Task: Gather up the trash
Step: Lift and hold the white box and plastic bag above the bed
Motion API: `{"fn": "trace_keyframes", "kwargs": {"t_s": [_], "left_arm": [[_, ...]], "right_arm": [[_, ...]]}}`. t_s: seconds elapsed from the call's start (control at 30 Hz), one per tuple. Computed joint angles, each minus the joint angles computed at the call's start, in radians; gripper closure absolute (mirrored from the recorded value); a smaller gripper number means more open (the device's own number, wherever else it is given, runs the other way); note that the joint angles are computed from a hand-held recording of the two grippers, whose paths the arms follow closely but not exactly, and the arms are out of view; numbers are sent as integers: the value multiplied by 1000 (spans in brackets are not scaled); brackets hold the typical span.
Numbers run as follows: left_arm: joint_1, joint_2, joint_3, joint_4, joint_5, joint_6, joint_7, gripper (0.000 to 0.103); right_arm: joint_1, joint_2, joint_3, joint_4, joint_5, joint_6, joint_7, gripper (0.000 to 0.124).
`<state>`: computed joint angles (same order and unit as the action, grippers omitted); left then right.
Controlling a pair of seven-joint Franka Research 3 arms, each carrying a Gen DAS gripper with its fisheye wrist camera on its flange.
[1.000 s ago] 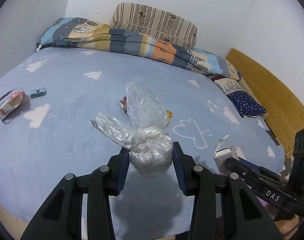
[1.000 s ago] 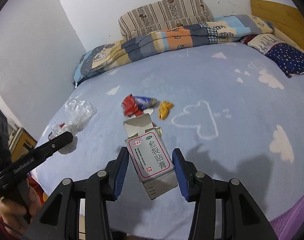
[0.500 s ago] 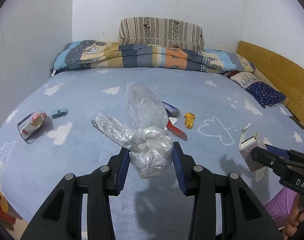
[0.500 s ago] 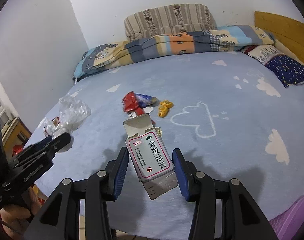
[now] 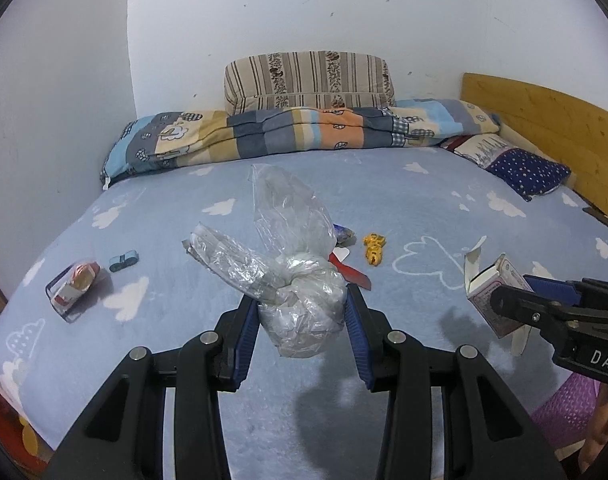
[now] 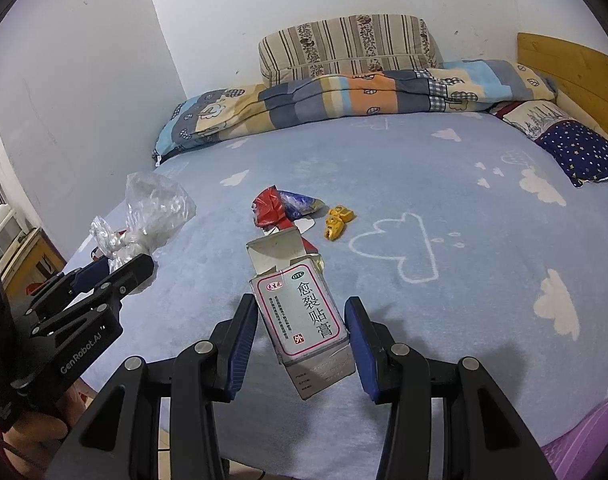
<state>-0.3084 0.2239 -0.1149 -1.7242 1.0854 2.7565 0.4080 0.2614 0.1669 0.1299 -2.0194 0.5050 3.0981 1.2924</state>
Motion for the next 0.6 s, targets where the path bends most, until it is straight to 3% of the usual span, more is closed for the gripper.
{"fn": "trace_keyframes", "kwargs": {"t_s": [0.6], "left_arm": [[-11,2,-4,6,24,-9,12,63]], "right_arm": [[2,-9,-5,-9,7,15,11,76]]}}
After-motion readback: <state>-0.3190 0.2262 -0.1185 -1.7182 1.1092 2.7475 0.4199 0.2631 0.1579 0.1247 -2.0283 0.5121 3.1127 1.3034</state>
